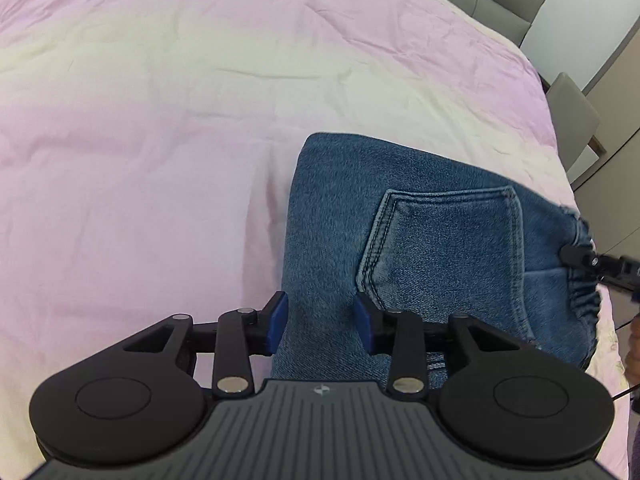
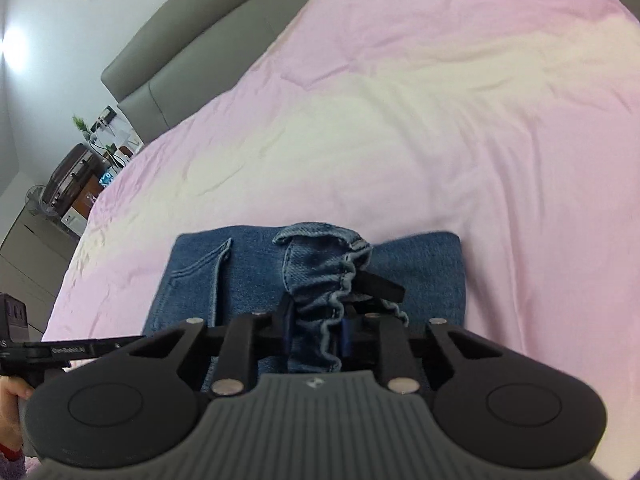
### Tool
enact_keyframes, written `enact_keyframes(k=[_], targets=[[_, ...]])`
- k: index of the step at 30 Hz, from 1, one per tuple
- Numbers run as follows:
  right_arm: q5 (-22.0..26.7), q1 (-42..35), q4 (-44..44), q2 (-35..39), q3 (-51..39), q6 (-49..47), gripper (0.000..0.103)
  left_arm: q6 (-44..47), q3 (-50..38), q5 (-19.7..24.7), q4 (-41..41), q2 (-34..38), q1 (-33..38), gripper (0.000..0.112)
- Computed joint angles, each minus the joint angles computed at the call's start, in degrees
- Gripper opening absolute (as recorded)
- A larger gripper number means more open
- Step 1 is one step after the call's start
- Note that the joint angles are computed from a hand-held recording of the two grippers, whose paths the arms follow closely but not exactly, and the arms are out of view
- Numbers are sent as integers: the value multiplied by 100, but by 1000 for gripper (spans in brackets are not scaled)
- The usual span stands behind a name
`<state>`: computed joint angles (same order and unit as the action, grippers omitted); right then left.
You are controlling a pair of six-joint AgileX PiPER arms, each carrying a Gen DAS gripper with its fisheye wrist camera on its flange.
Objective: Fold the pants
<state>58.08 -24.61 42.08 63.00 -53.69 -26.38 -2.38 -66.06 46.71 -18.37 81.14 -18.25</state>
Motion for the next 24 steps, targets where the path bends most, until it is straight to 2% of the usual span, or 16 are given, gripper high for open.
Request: enact_keyframes(k=[3,6,7,9,11,14,16,18,21,22,23,24], targets=[[52,-33,-271,-22,-478,286,17,-5,-156,-45,-57,-21,-79,43],[652,-529,-276,360,-751,197,17,-85,-275,-178,4,58,-284,43],[679,-538,-402,420,-653,280,17,-164,-302,-249,107,105,-369,43],[423,-456,-712,435,-302,389,17,-367,-404,-346,304,258,-516,42],[174,-657,-534,515,56,211,18,-443,-560,-344,420,427,-595,40],[194,-790,-363,659,108,262,26,-777,-808,-368,968,572,-771,40],[245,-618,-638,513,-56,343,33,-743,-1026,-327,1070,670,-778,40],[147,-204,-1209,179,-200,533,35,-648,-1297,-261,1129,814,-769,39],[-160,612,-2310,-272,-468,1156,35,-616,-1612,-321,1354,1027,-860,37],[-248,704,-2433,-417,-495,1194,35,-642,-1688,-348,1440,1107,-903,36],[-318,739,-2326,-465,-516,1131,33,-666,-1777,-360,1497,1220,-946,35],[-284,691,-2073,-422,-556,945,23,-646,-1839,-354,1501,1332,-964,32]])
